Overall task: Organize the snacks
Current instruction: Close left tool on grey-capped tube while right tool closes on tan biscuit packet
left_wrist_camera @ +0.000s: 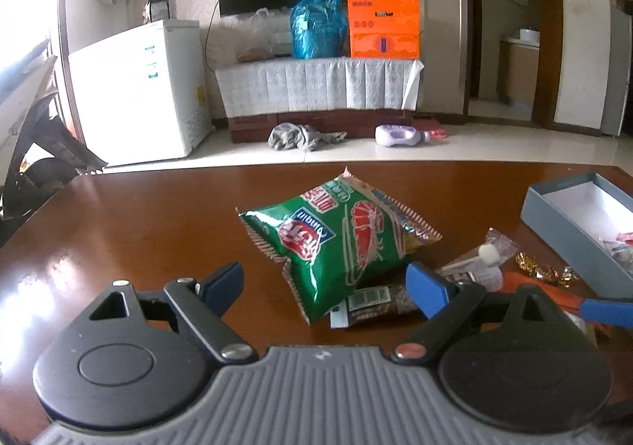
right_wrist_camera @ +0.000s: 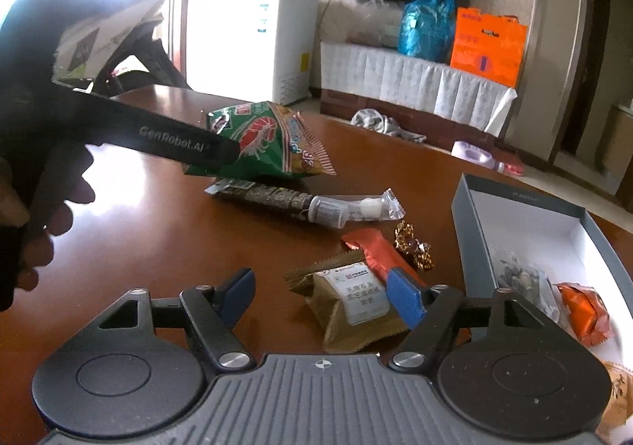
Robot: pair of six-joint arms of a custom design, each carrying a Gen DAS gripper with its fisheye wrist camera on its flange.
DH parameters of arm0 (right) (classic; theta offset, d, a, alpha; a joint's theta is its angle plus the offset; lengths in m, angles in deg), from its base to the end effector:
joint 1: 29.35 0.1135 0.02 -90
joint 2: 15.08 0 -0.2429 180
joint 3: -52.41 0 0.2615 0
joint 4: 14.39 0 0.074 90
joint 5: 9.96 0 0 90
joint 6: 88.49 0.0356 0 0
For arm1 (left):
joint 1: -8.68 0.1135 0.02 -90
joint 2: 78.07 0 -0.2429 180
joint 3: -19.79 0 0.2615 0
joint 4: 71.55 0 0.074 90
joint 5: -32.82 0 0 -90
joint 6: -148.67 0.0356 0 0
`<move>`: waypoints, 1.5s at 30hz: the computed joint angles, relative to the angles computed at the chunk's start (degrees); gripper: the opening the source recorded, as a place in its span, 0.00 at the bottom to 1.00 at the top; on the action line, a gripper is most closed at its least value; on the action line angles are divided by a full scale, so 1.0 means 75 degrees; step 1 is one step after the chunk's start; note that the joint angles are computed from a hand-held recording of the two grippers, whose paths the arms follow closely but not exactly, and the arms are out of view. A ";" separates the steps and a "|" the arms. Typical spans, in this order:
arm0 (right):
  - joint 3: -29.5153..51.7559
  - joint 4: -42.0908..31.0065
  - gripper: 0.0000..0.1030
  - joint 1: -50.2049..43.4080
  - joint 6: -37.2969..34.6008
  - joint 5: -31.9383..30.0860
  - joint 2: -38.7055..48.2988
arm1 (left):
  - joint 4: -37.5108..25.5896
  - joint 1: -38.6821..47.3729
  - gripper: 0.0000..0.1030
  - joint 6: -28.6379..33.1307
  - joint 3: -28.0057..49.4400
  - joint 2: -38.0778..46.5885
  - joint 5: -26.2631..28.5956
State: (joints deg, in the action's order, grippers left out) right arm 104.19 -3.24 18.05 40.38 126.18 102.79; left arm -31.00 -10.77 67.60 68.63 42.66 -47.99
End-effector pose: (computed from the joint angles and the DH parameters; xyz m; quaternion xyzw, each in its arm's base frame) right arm 0.2194 0.2007 0.0084 0.0525 0.8836 -0.0832 0.4577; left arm 0.2985 -0.1115 0.0170 0.2511 0.8329 -0.1143 0.4798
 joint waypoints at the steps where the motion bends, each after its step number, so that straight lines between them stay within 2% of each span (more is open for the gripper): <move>1: 0.0004 0.0082 0.72 -0.0064 -0.0033 -0.0055 0.0040 | 0.0028 0.0003 0.88 0.0002 0.0035 0.0071 0.0094; 3: 0.0000 0.0217 0.72 -0.0165 -0.0098 -0.0156 0.0096 | -0.0111 -0.0033 0.88 0.0056 0.0177 0.0156 0.0181; 7: -0.0048 0.0498 0.60 -0.0083 -0.0403 -0.0375 0.0003 | -0.0084 -0.0066 0.88 -0.0020 0.0359 0.0404 0.0247; 12: 0.0586 -0.0076 0.62 0.0005 -0.0678 -0.0149 0.0437 | -0.0031 -0.0022 0.88 -0.0076 0.0551 0.0719 0.0292; 16: 0.0677 -0.0006 0.68 -0.0172 -0.0572 -0.0235 0.0587 | -0.0055 -0.0015 0.88 0.0000 0.0648 0.0847 0.0352; 21: 0.0474 0.0237 0.54 -0.0287 -0.0478 -0.0683 0.0482 | 0.0070 -0.0142 0.88 0.0154 0.0588 0.0846 0.0535; 25: 0.0350 -0.0097 0.54 -0.0139 -0.0281 -0.0663 0.0269 | 0.0144 -0.0402 0.88 0.0216 0.0563 0.0830 0.0669; 30: 0.0037 0.0007 0.54 0.0009 -0.0168 -0.0643 0.0131 | 0.0056 -0.0772 0.88 0.0631 0.0893 0.1048 0.0914; 33: -0.0122 0.0107 0.54 -0.0021 -0.0111 -0.0704 0.0052 | -0.0482 -0.0828 0.88 0.1113 0.1501 0.1287 0.1327; 38: -0.0202 0.0149 0.54 -0.0071 -0.0293 -0.0801 -0.0026 | -0.2189 -0.0850 0.88 0.2096 0.2794 0.1815 0.1393; 40: -0.0274 0.0210 0.54 -0.0104 -0.0317 -0.0861 -0.0061 | -0.2781 -0.0742 0.90 0.2181 0.3081 0.1863 0.1639; 44: -0.0341 0.0120 0.54 -0.0065 -0.0234 -0.0800 -0.0129 | -0.3047 -0.0649 0.90 0.2317 0.2932 0.1768 0.2027; 45: -0.0349 0.0107 0.54 -0.0047 -0.0218 -0.0775 -0.0127 | -0.2849 -0.0667 0.89 0.2317 0.2744 0.1731 0.2026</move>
State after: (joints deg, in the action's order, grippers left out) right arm 101.57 -2.44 17.70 38.74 120.36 101.83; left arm -52.37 -15.77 84.98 89.21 55.64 -32.80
